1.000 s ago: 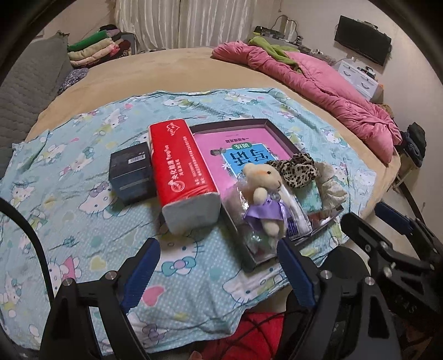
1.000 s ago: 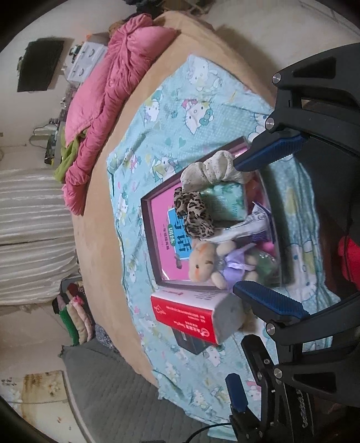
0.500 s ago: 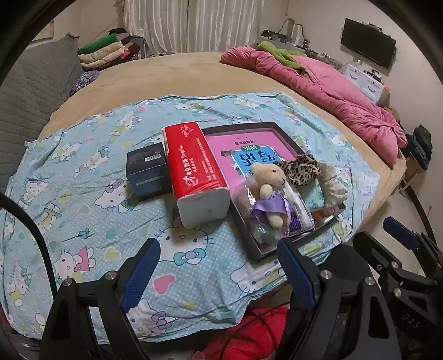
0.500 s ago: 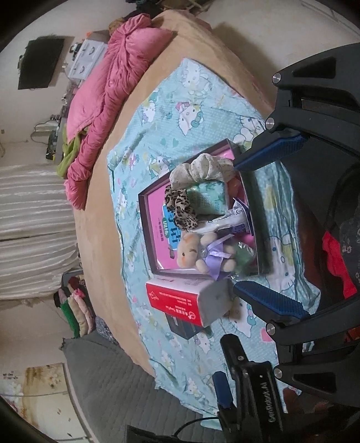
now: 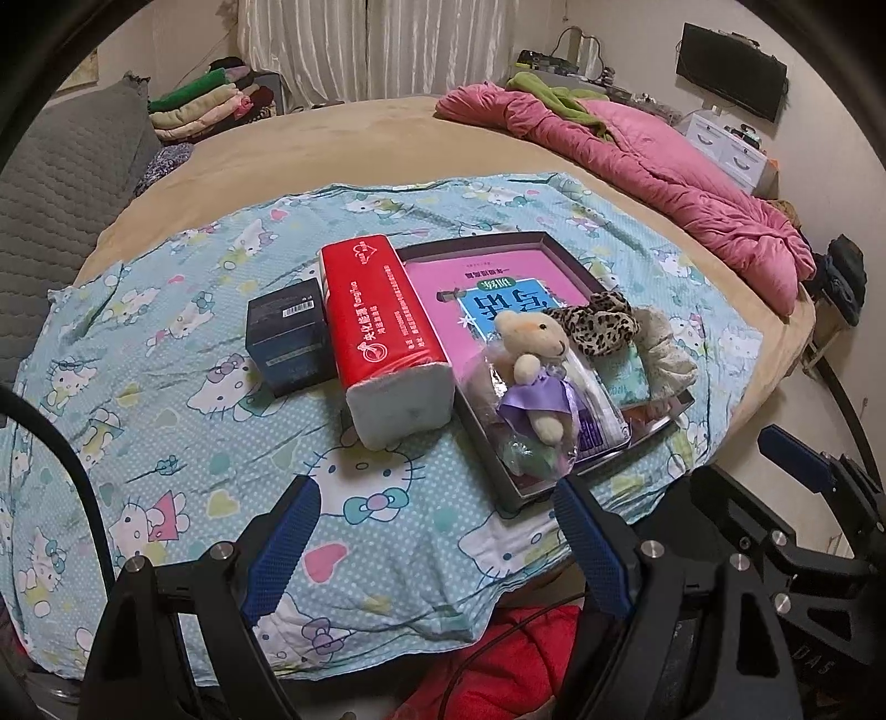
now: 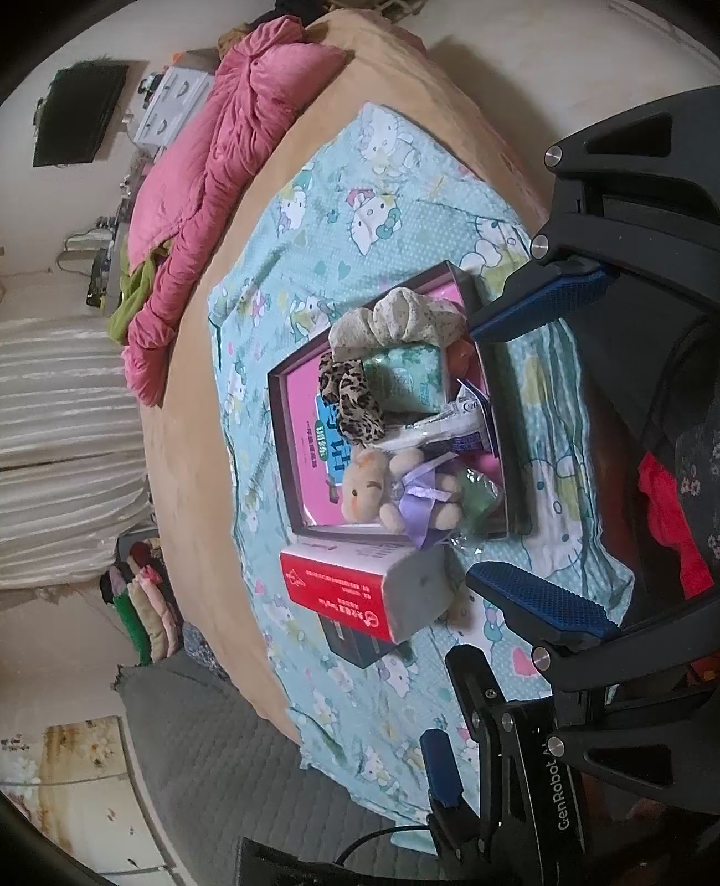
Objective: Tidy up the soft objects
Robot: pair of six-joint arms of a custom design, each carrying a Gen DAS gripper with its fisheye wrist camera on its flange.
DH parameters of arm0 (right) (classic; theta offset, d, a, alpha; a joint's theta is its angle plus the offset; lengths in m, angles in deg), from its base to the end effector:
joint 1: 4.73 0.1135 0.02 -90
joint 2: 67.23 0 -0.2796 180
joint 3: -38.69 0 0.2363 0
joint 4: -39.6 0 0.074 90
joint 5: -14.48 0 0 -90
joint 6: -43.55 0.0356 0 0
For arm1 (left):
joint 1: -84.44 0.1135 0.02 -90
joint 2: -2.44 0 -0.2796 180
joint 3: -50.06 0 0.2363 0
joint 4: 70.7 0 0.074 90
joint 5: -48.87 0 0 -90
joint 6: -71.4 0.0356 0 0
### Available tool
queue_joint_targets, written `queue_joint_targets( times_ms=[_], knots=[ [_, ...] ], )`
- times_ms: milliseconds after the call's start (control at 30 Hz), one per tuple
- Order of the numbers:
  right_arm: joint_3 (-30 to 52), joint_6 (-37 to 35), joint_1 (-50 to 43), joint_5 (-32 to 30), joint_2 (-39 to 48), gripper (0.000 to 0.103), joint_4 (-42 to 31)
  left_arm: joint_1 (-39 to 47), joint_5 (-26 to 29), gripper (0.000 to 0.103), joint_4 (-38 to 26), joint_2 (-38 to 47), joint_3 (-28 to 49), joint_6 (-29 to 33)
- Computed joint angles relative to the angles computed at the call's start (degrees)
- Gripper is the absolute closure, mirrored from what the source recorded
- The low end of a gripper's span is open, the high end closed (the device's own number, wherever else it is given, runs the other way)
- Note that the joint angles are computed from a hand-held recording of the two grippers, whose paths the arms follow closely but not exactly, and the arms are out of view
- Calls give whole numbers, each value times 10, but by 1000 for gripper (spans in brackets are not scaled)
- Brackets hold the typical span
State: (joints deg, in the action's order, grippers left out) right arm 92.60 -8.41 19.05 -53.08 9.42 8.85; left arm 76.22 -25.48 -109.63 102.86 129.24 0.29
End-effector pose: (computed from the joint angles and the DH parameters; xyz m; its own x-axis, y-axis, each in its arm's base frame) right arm 0.2223 0.0831 0.2083 -0.6809 0.3224 -0.6576 0.3234 0.9380 0.1250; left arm 0.3398 -0.0588 0.2089 -0.7248 0.4197 -0.5464 0.5339 0.8434 -0.0604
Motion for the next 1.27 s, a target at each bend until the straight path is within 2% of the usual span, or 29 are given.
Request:
queue_joint_targets(
  times_ms=[767, 1267],
  knots=[
    [0, -4, 3, 3, -1, 21, 4, 3, -1, 17, -5, 1, 3, 1],
    [-9, -15, -11, -8, 2, 21, 15, -1, -6, 17, 18, 21, -10, 1]
  ],
)
